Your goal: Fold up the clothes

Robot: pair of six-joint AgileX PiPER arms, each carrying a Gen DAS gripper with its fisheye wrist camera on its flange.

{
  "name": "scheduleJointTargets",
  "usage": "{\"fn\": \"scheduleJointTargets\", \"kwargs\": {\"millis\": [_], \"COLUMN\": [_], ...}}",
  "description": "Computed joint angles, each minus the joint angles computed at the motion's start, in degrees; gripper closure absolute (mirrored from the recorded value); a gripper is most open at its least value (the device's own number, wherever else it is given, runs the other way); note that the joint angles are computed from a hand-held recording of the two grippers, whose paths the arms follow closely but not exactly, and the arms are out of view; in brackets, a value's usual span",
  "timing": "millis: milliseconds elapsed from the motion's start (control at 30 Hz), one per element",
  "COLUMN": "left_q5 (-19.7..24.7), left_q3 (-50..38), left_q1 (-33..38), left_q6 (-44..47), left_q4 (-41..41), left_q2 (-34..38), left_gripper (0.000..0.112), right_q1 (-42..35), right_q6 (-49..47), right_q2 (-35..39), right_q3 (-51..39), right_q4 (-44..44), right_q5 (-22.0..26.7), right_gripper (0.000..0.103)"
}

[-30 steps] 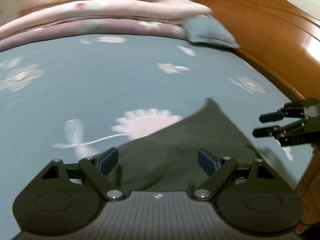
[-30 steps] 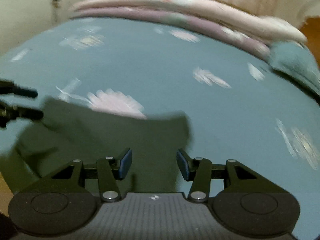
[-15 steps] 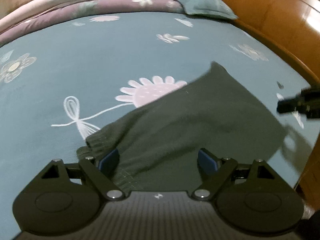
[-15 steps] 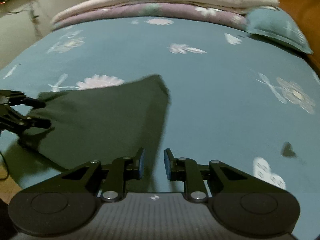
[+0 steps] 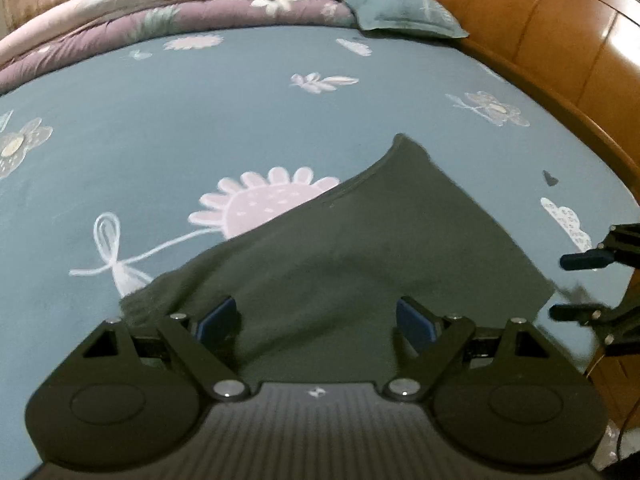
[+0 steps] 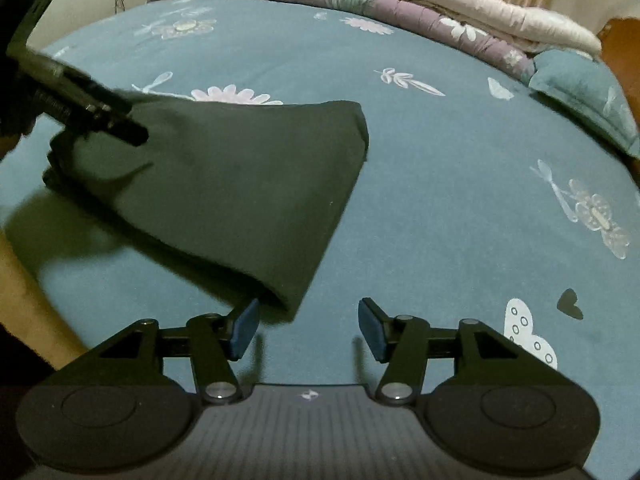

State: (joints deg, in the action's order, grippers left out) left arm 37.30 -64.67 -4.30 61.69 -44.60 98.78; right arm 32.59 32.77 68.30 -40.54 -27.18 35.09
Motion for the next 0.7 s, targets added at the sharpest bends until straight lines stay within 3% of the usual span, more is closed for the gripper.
{"fn": "scheduleJointTargets", "kwargs": {"millis": [67, 233, 500, 700], "left_q5": [1.92, 4.88, -3.71, -7.46], "left_q3": [-0.33, 0.16, 10.12, 12.91], "left_q1": [0.39, 0.00, -1.67, -1.63], "left_q6": [1.56, 4.36, 15.25, 16.51], "left_q4": [-1.44, -3.80, -13.16, -16.02], "left_q2": [-0.24, -1.08, -6.03, -6.42], "left_gripper": [0.025, 0.025, 0.025, 0.025], "right_q1": [4.80, 16.91, 29.87, 35.54], "right_q6": [10.18, 30.75, 50.41, 56.17], "right_q2": [0.09, 3.30, 6.98, 10.30], "right_q3": [1.42, 4.55, 11.47, 14.03], "right_q4": [-8.37, -28.77, -47.56, -51.24], "right_q5": [0.07, 6.10, 16.75, 23.98], "right_gripper": [0.041, 0.035, 0.028, 0.026]}}
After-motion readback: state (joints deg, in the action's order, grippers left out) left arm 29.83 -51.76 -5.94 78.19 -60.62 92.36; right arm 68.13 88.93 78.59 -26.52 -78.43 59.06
